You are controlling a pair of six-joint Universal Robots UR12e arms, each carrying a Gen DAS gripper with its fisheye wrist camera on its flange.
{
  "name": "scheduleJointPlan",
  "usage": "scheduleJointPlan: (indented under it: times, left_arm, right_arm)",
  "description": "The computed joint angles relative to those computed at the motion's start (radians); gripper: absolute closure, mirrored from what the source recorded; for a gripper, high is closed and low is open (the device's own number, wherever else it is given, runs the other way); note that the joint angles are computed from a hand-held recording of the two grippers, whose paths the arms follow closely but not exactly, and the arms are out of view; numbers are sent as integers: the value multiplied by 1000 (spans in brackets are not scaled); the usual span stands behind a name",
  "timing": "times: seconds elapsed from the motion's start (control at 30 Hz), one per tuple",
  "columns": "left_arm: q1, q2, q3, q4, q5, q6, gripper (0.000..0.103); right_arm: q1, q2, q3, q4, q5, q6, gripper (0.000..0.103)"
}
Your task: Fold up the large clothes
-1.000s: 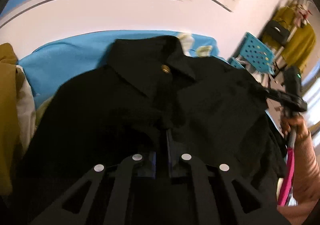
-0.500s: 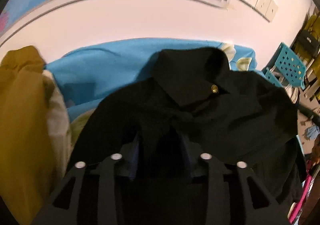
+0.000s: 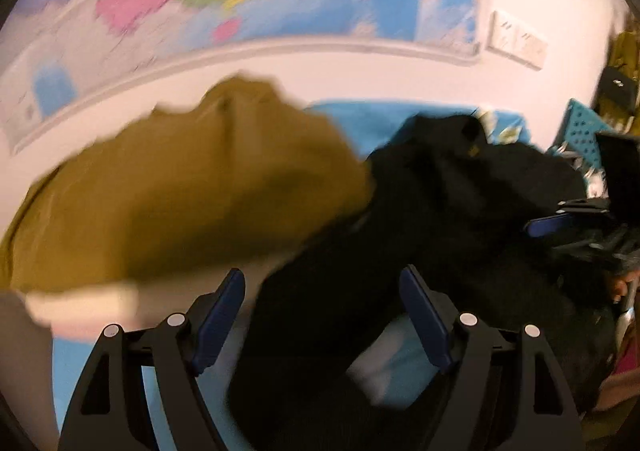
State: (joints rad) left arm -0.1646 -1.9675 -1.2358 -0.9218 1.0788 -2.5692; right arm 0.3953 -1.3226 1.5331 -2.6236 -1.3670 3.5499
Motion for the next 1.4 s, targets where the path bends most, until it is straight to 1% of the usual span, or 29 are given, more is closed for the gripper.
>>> scheduleJointPlan:
  times: [0.13,0.23,0.3,0.33,0.37,0.4,0.43,0.47,0.5,0.53,0.63,0.7,0.73,0.8,0.83,0.87,0.93,0.97,1.03,1.07,1.1,1.17,1.2,1.23,1.27,1.3,1.33,1.37,1.4]
  left_arm:
    - [28,7,-25,-38,-2,20,29]
    - [31,1,-27,-56,-2,14,31]
    - [37,-5,-21,-73,-15,11,32]
    - [36,-9,-16,-76,-21,6,32]
    - [38,-9,-15,-74,-26,1,32]
    - [38,-4,-20,-68,-31,-2,32]
    - [43,-2,-22,-59,-51,-3,32]
    - [50,2,-25,-46,-78,-8,32]
    - [56,5,-26,-38,-103,-15,32]
    - [68,7,-25,-18,-155,-29,32]
    - [101,12,-23,57,-280,-80,30]
    - [114,10,-15,112,-337,-132,30]
    - [113,10,-12,126,-343,-146,30]
    - [108,10,-10,146,-364,-153,29]
    - [104,12,-13,141,-369,-141,28]
    - [98,16,-21,129,-367,-119,28]
    - [71,15,-19,81,-343,-56,28]
    - [60,16,-21,52,-335,-23,28]
    - [26,9,-12,-45,-302,58,28]
    - [7,5,-10,-70,-276,91,28]
    - [-13,1,-13,-72,-240,126,28]
    - [-45,-4,-16,-63,-177,172,28]
    - [-67,-11,-11,-66,-133,194,31]
    - [-79,-21,2,-79,-113,205,35]
    - [-89,-32,20,-106,-106,215,35]
    - [-94,-41,33,-127,-108,218,36]
    - [-103,-56,57,-152,-107,210,40]
    - [-109,-65,70,-162,-103,200,41]
    - [-112,-71,78,-167,-105,196,43]
  right_arm:
    - [47,90,-116,64,95,-109,32]
    - [83,155,-203,157,99,-183,19]
    - [103,197,-260,215,87,-210,19]
    - [112,215,-283,234,73,-218,27]
    - [125,234,-313,267,27,-237,32]
    - [131,241,-329,286,0,-250,53]
    - [127,244,-337,285,15,-243,86]
    - [109,232,-317,248,72,-206,89]
    - [99,220,-302,205,102,-177,89]
    - [90,205,-286,156,116,-157,90]
    - [43,132,-216,-71,157,-29,90]
    - [17,79,-167,-192,119,40,90]
    - [-1,46,-133,-253,97,77,90]
    - [-24,-15,-70,-326,12,140,90]
    - [-36,-45,-35,-344,-24,172,90]
    - [-46,-83,7,-338,-88,206,90]
    - [-66,-143,86,-320,-158,285,90]
    - [-74,-171,122,-286,-205,325,90]
    - [-86,-195,178,-255,-238,427,89]
    - [-95,-218,216,-198,-262,486,89]
    - [-100,-232,239,-161,-274,528,88]
    - [-113,-256,280,-72,-266,602,81]
    - [-111,-269,301,-58,-271,626,73]
    - [-98,-279,316,-59,-289,636,60]
    - [-84,-284,319,-56,-324,621,50]
    - [-65,-288,314,-44,-369,609,32]
    - [-48,-291,311,-41,-419,577,24]
    - [-26,-292,305,-49,-460,528,21]
    - [-32,-291,304,-51,-458,491,18]
